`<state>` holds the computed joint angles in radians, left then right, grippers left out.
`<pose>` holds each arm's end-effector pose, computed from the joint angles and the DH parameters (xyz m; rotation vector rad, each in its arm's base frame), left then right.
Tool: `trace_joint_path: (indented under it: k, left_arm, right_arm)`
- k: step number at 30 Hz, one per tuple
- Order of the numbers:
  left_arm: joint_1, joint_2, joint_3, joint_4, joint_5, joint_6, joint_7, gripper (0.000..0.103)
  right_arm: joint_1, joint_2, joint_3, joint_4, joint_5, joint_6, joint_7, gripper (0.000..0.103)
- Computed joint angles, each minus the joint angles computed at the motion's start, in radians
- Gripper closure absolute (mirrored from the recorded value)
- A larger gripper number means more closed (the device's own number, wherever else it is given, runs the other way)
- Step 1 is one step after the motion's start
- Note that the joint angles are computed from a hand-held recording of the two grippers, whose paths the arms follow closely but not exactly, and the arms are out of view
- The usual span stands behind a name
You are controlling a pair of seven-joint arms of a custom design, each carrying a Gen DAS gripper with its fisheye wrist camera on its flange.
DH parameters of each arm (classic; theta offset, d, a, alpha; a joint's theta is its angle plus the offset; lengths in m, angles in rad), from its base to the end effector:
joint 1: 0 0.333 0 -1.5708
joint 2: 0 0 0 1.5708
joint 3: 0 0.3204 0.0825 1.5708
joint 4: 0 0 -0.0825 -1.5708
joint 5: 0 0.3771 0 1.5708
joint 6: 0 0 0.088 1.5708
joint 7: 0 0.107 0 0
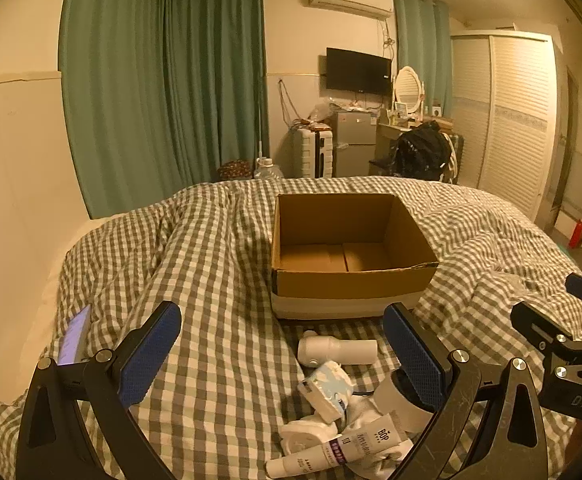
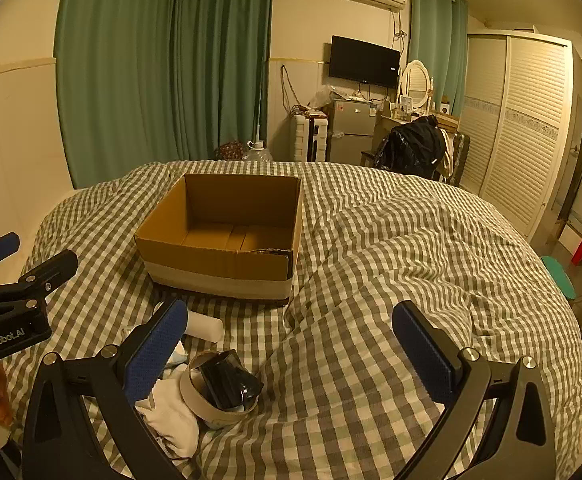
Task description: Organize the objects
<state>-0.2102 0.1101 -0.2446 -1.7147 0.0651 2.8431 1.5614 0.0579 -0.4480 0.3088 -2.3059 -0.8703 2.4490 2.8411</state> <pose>0.5768 -0.2755 0.6482 -1.2205 2.0127 -1.1049 0.4215 0.1823 0.5797 -1.3741 1.9719 -1.0956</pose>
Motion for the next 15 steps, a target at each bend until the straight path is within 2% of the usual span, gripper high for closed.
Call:
trace_joint_path:
  k: [6,15]
  left_arm:
    - [-0.001,-0.004,-0.001,-0.008,0.004,0.007,-0.002,0.0]
    - [0.008,-0.03,-0.005,-0.025,-0.062,0.017,0.037,0.0]
  right_arm:
    - [-0.001,-0.004,-0.004,-0.002,0.001,0.013,-0.006,0.0]
    - [0.003,-0.014,0.007,0.01,0.008,0.004,-0.024,0.0]
